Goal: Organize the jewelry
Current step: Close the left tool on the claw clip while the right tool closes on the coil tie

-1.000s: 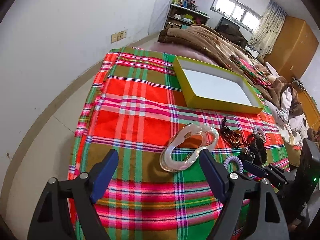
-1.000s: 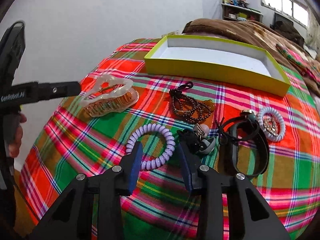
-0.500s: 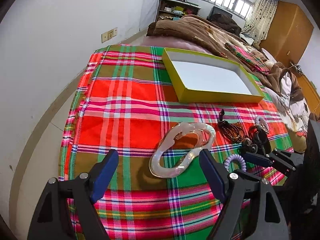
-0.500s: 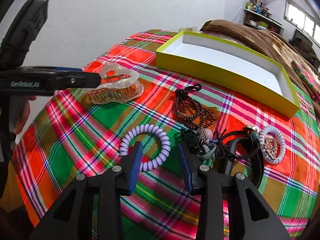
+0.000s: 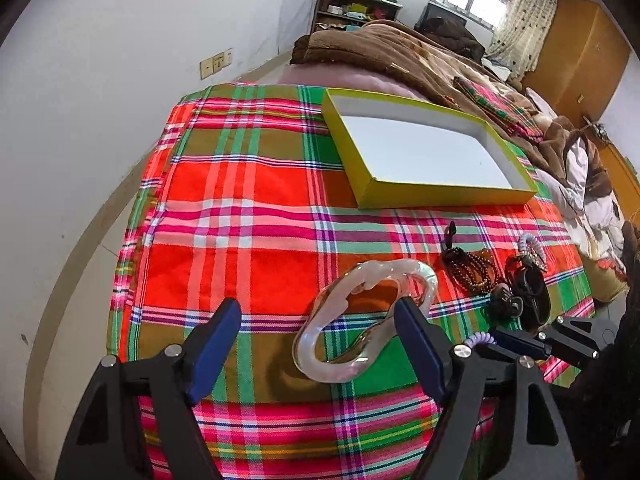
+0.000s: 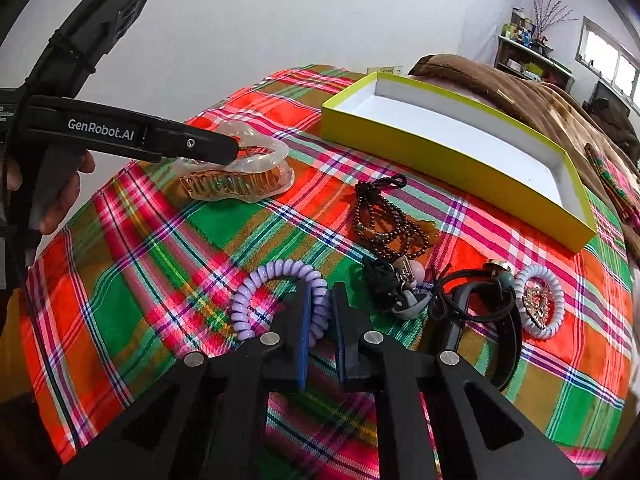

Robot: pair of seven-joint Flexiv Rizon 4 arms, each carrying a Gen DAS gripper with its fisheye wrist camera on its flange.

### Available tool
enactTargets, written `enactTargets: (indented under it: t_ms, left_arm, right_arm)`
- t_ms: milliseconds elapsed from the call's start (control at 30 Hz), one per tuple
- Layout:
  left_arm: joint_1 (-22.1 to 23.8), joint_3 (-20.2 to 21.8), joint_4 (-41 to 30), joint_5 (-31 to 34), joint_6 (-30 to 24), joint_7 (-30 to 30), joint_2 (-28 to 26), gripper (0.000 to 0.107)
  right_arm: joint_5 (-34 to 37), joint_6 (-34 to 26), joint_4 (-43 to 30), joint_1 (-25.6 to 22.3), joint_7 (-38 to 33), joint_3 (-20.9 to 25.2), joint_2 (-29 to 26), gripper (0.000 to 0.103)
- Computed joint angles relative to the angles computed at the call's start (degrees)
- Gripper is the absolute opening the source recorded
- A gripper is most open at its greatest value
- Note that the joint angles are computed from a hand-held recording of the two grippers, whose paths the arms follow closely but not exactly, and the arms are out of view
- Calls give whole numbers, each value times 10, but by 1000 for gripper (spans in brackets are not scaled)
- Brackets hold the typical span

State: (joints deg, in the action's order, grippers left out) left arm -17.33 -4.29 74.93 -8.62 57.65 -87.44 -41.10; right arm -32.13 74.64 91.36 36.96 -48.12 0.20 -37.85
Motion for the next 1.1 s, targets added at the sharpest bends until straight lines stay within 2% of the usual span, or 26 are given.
enactTargets:
  t_ms: [333, 467, 533, 667, 800, 967, 1033, 1100]
  left_arm:
    - [-1, -9, -19, 3, -33, 40, -2, 67]
    - [-3, -5, -33, -4, -43, 31, -7, 51]
    - [3, -10, -26, -11, -21, 32, -5, 51]
    - [-2, 2, -44, -2, -49, 23, -13, 51]
    - [-9, 4, -58, 16, -80, 42, -21, 50]
    - [-16, 8, -70, 25, -86, 33, -28, 49]
    - [-18, 6, -66, 27, -85, 35, -25, 41]
    - [-21, 8, -65, 29, -84, 31, -23, 28]
  right_arm:
    - [-34, 99, 55, 35, 93, -81, 39, 10]
    - [-40, 122, 68, 43, 118, -102, 47, 10]
    - [-42, 130, 74, 46, 126, -110, 49, 10]
    - [-36, 141, 79, 46, 132, -113, 50, 10]
    - [-32, 154, 87, 56, 137, -129, 53, 10]
    - [-25, 156, 95, 69, 143, -146, 58, 10]
    - [-22, 162, 97, 73, 148, -153, 59, 10]
    - [-20, 166, 102, 84, 155, -167, 61, 10]
